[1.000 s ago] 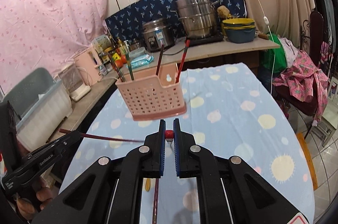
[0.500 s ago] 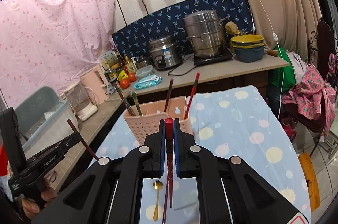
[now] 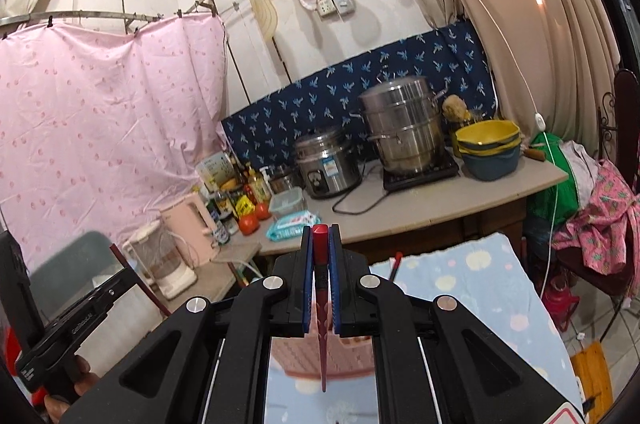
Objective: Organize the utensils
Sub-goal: 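Lift both held chopsticks and carry them over the pink basket, then open both tools to drop the chopsticks into the pink basket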
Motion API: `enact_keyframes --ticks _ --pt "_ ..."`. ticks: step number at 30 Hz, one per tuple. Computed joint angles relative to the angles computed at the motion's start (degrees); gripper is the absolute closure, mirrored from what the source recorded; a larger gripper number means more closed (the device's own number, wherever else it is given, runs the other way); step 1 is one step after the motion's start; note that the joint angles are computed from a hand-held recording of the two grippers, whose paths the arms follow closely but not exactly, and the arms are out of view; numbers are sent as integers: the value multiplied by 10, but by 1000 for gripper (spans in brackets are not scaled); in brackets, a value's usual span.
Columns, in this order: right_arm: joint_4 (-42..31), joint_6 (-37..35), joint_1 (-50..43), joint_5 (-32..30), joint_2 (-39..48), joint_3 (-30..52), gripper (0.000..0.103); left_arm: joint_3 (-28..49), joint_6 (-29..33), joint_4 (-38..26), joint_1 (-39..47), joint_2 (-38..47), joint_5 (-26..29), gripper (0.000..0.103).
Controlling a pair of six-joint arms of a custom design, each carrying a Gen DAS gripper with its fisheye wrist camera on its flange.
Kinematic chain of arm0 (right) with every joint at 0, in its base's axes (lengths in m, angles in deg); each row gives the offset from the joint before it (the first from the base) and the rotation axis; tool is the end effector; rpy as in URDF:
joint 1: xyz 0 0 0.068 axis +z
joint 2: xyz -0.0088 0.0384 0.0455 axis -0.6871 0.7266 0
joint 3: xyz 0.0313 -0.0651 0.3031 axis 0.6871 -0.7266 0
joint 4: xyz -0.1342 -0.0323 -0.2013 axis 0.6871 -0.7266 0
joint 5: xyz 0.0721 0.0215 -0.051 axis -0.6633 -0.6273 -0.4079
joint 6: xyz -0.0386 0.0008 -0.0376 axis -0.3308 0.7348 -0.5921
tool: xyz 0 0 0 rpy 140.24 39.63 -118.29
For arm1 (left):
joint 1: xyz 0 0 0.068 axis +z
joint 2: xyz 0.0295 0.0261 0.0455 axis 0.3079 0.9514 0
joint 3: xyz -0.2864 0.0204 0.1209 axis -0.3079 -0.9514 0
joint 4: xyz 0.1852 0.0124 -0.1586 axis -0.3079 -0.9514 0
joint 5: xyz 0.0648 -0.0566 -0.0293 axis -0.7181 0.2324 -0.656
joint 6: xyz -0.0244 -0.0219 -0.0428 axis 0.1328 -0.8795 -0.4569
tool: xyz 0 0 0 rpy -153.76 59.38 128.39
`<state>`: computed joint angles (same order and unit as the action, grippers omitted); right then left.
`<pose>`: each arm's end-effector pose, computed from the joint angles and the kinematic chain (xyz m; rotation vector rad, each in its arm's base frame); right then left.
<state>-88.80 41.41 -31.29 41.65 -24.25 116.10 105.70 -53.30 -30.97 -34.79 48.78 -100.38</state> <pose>0.1964 0.0471 0.4324 0.0200 1.8496 0.5134 0.1690 -0.1785 0.4223 -0.0851 1.8378 -0.1315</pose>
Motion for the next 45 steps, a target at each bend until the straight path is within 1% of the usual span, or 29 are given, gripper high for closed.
enact_keyframes --ticks 5,8,11,16,21,29,31,33,34,35,36,45 --pt "25 3 7 12 61 54 96 34 41 41 50 22 33 96" --pt "51 7 12 19 95 73 96 47 70 74 78 40 48 96" --pt "73 18 10 18 125 82 96 53 80 97 106 56 76 96" --pt "91 29 12 12 172 85 96 45 75 120 139 82 119 96" --pt "100 21 26 20 209 73 96 21 61 132 153 103 144 96" --pt "108 11 38 30 229 47 96 -5 36 133 169 123 176 95" --pt "114 15 38 33 227 41 92 -9 32 132 167 123 173 95" --pt "115 20 34 32 223 36 82 -14 27 130 164 122 168 94" --pt "117 23 33 33 220 33 79 -13 24 127 165 122 168 91" --pt "118 24 33 35 219 32 74 -12 17 119 165 121 167 89" --pt "117 24 32 36 216 31 72 -10 14 115 166 121 167 85" --pt "104 12 39 44 186 14 71 -21 0 87 148 104 152 84"
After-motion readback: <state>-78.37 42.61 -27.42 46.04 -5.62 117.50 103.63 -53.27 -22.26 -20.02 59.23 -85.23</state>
